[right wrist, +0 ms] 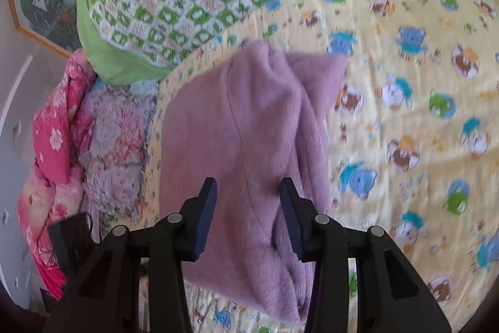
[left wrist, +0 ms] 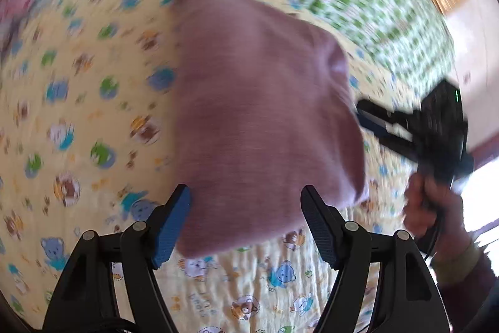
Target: Fold small clothes
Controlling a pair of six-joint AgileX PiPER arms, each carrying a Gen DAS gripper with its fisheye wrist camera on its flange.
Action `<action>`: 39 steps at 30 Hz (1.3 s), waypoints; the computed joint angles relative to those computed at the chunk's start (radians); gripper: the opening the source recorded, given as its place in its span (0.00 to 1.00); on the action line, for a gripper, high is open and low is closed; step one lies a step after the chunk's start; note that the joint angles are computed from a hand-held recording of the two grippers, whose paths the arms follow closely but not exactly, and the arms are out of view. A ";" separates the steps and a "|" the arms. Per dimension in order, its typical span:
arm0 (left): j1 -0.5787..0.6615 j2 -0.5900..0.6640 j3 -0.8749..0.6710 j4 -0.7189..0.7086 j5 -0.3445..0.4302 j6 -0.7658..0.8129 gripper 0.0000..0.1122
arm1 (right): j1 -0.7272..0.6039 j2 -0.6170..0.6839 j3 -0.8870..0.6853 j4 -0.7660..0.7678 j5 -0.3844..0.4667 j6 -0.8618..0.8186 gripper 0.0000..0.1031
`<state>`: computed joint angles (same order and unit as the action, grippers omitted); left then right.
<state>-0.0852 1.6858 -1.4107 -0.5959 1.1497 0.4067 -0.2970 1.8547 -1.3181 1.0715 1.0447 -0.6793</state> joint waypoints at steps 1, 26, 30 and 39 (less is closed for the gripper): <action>0.023 0.024 -0.007 -0.021 0.014 -0.002 0.65 | 0.006 0.007 0.002 -0.010 -0.002 0.012 0.39; 0.030 0.097 0.070 -0.021 0.014 0.042 0.43 | -0.064 -0.058 0.187 0.052 -0.070 -0.055 0.20; 0.036 0.091 0.062 -0.025 0.026 0.026 0.42 | -0.074 -0.169 0.273 0.024 -0.067 -0.083 0.23; 0.028 0.086 0.075 0.002 0.011 0.032 0.45 | -0.021 -0.179 0.360 -0.125 -0.213 -0.071 0.23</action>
<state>-0.0569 1.7721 -1.3355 -0.5939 1.1604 0.4389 -0.3180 1.6756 -0.9576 0.9466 0.8315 -0.7502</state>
